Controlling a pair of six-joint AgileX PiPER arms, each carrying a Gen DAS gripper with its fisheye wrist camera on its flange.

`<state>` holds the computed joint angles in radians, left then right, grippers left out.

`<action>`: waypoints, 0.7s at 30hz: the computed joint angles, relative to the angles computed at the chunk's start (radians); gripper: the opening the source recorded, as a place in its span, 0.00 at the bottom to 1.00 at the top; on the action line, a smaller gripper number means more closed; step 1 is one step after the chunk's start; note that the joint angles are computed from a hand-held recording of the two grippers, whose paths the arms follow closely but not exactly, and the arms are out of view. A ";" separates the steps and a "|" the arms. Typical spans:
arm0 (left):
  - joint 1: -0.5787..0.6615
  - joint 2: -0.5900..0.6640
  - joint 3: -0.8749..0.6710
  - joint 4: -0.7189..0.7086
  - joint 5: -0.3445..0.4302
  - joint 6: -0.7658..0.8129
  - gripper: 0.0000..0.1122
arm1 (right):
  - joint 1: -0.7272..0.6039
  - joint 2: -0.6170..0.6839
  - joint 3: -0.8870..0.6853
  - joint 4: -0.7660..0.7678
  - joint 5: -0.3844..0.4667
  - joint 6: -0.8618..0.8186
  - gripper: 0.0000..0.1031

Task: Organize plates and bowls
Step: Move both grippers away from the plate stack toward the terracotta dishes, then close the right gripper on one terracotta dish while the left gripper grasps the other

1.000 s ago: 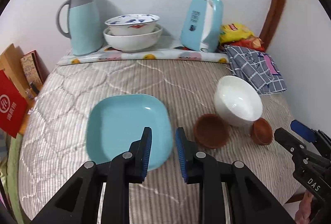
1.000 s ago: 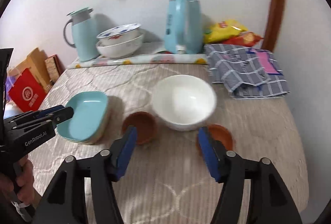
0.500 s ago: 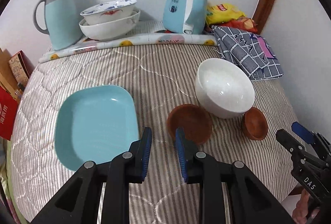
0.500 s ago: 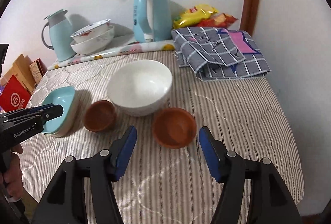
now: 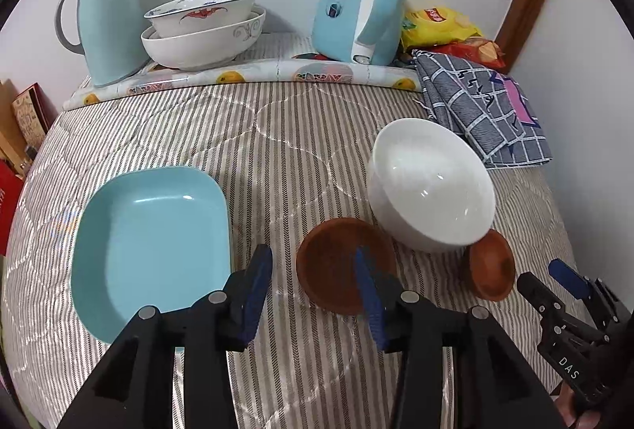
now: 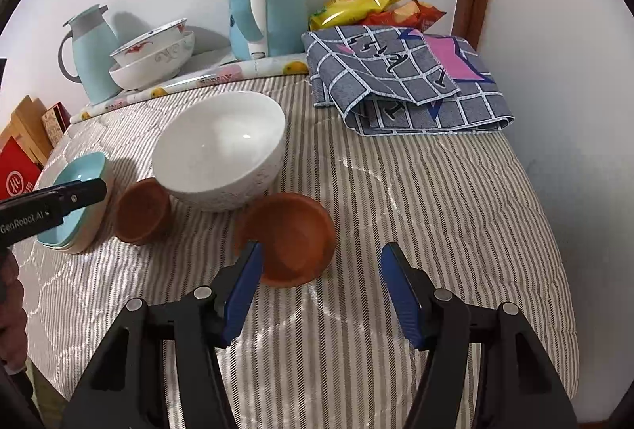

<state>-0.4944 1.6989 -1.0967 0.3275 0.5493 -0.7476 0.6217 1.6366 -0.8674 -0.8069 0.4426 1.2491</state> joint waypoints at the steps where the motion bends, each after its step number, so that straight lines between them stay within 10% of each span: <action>1: -0.001 0.009 -0.002 0.011 -0.004 -0.013 0.37 | -0.003 0.006 0.000 -0.002 -0.006 0.002 0.59; 21: 0.006 0.148 -0.054 -0.034 -0.026 -0.044 0.37 | -0.110 0.110 -0.007 0.052 -0.160 -0.069 0.54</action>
